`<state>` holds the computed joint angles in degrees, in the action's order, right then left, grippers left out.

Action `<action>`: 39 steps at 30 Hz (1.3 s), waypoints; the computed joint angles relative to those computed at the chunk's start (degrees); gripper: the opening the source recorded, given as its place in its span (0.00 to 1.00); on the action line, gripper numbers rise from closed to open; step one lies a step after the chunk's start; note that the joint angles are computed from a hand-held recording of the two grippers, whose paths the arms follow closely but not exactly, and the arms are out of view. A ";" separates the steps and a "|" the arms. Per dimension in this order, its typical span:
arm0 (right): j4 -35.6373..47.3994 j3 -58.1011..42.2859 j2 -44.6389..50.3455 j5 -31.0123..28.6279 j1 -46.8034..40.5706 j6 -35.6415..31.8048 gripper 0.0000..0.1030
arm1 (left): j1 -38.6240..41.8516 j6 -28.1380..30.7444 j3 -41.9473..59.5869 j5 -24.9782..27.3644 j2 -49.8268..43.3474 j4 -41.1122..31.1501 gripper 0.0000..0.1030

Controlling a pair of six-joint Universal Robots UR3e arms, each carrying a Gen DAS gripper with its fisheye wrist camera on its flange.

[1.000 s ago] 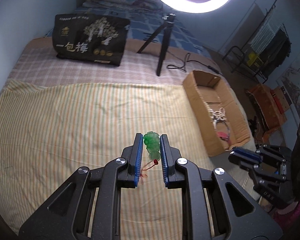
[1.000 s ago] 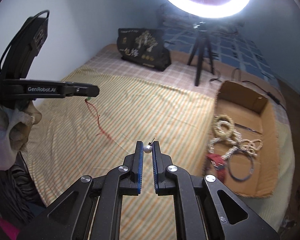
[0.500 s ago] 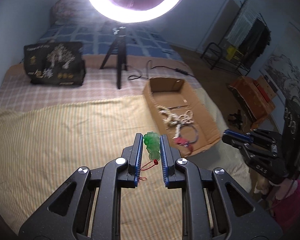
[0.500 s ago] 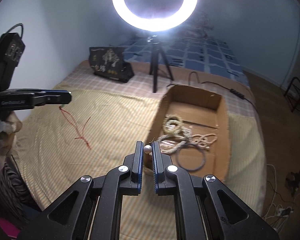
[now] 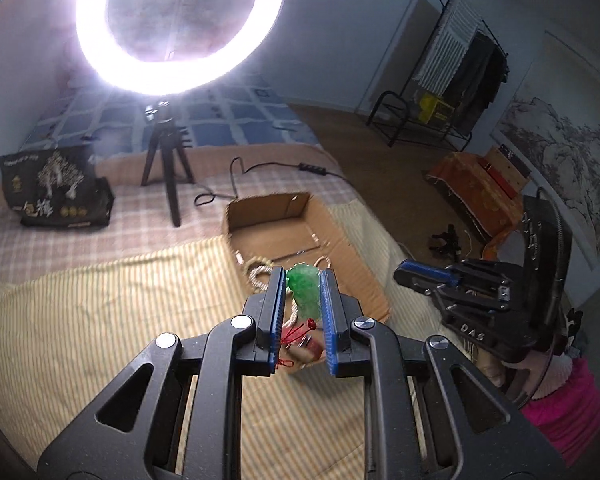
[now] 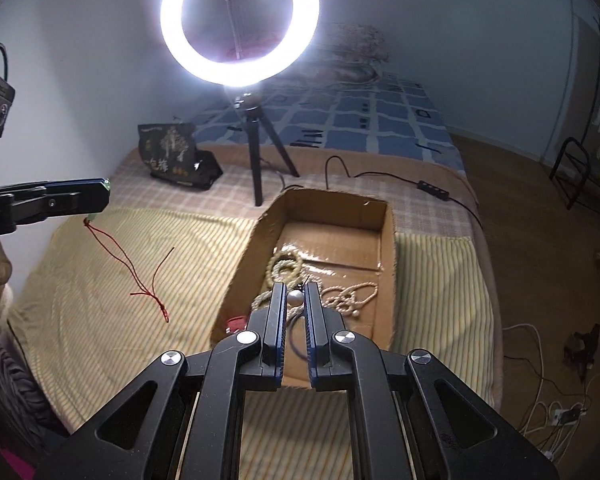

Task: Organize jewelry
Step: 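Carry the jade pendant with the left tool while the right tool carries the earring into the box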

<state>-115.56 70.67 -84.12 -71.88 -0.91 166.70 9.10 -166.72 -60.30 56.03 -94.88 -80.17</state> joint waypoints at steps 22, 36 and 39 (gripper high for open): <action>1.17 -21.85 22.31 2.11 -2.71 0.76 0.07 | -9.86 -7.15 14.01 7.93 -20.74 11.00 0.15; 2.13 -28.48 28.89 2.15 -2.01 2.38 0.07 | -11.15 -6.31 11.74 9.63 -21.47 14.51 0.15; 1.94 -28.18 28.92 2.21 -1.90 2.47 0.07 | -11.20 -6.15 11.82 9.85 -21.51 14.40 0.15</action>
<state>-113.62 42.49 -55.20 -69.67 -2.81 169.17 -2.10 -172.87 -48.49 65.88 -116.39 -65.77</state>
